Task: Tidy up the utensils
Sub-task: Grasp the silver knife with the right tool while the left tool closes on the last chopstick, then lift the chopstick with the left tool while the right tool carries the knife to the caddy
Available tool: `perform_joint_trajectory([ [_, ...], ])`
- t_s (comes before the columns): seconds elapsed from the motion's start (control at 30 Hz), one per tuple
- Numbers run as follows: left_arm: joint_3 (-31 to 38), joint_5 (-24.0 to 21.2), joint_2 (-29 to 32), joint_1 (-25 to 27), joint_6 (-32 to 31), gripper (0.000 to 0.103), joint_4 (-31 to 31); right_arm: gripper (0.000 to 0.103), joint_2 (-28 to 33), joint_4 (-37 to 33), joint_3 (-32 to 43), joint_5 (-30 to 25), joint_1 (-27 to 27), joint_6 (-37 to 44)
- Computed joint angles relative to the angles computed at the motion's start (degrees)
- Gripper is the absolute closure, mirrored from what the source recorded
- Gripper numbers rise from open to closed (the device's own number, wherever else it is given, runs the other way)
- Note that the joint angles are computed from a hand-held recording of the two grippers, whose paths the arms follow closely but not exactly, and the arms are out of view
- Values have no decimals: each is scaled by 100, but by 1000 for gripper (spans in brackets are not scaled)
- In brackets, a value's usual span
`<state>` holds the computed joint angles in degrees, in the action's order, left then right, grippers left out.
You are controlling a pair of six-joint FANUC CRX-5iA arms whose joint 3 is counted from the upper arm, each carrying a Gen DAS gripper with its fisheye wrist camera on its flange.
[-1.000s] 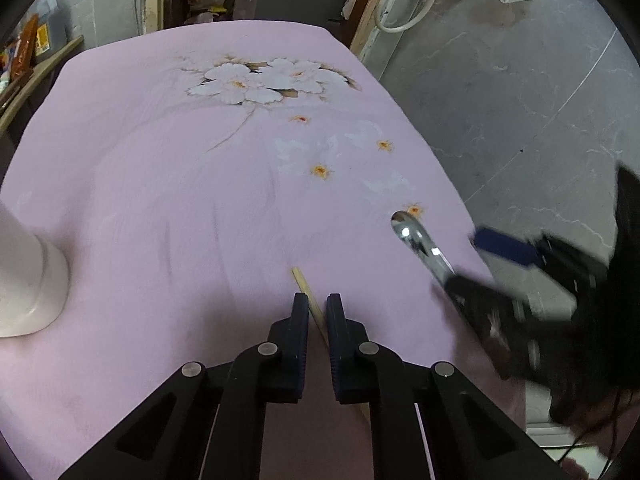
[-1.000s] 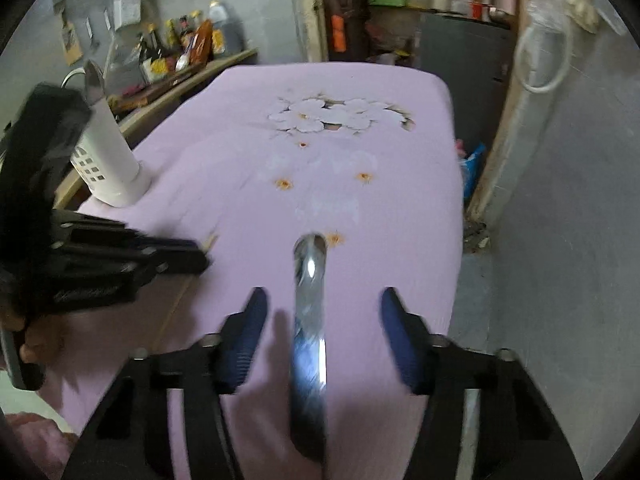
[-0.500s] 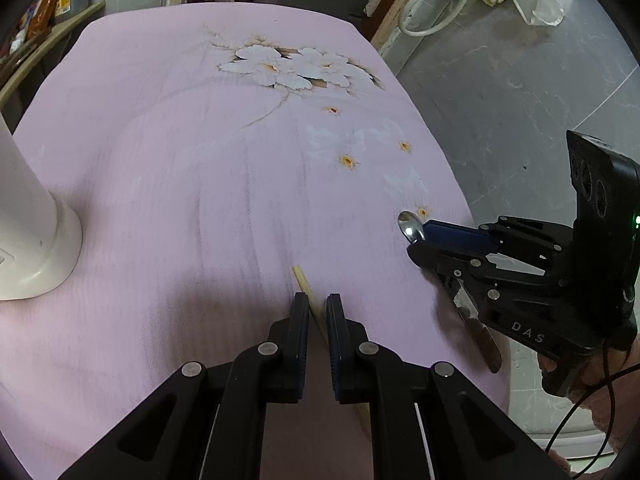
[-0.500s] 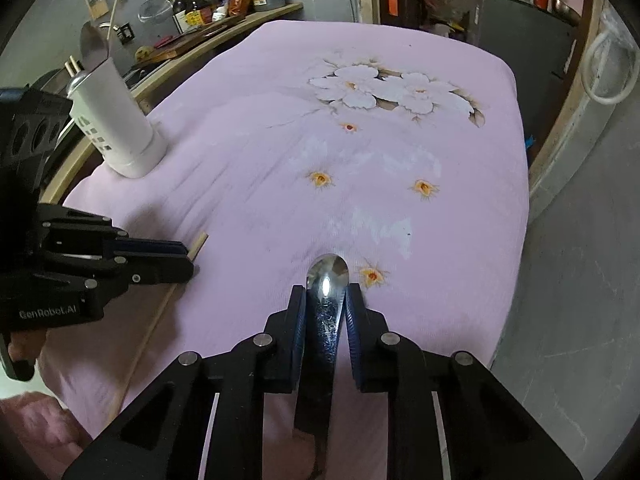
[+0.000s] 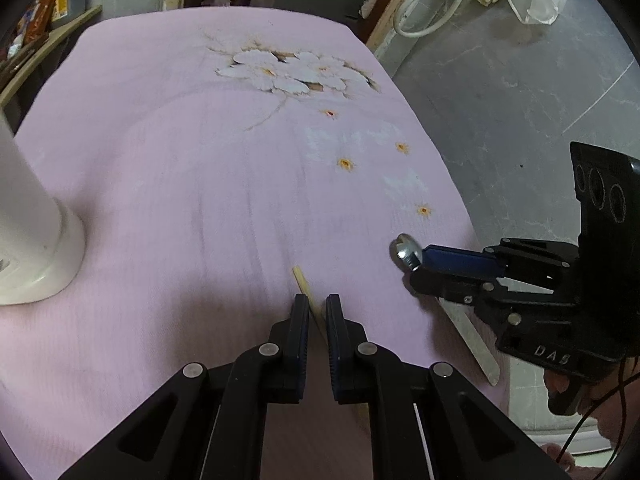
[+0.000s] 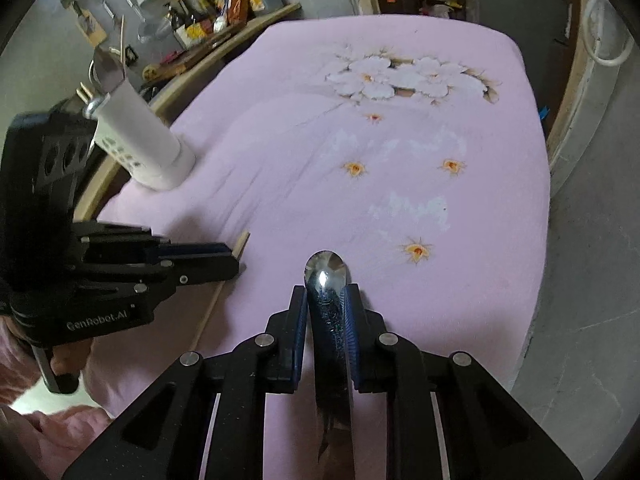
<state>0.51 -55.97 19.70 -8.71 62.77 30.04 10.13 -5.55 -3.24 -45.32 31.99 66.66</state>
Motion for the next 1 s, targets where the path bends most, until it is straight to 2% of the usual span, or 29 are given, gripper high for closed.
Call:
perform_joint_trajectory([
  [0.1, -246, 151, -169, 83, -103, 95, 214, 87, -54, 264, -115, 113, 65, -388],
  [0.17, -306, 168, -221, 135, -67, 95, 231, 86, 55, 148, 11, -45, 12, -449],
  [0.23, -315, 133, -231, 182, -21, 95, 209, 86, 192, -162, 189, -257, -86, -341],
  [0.37, -262, 49, -200, 255, 214, 94, 57, 84, 278, -272, 350, -471, -91, -147],
  [0.57, -256, 14, -168, 260, 164, 94, 91, 79, 396, -1073, 698, -936, -411, 533],
  [0.7, -253, -13, -100, 279, 143, 94, 229, 79, 484, -1198, 814, -1051, -446, 564],
  [0.73, -259, -12, -89, 283, 131, 94, 258, 80, 503, -1162, 837, -1088, -437, 543],
  [0.8, -261, -18, -73, 282, 128, 94, 287, 94, 550, -917, 859, -1150, -354, 405],
  [1.0, -304, 111, -150, 238, 211, 94, 177, 100, 433, -485, 692, -960, -137, 132],
])
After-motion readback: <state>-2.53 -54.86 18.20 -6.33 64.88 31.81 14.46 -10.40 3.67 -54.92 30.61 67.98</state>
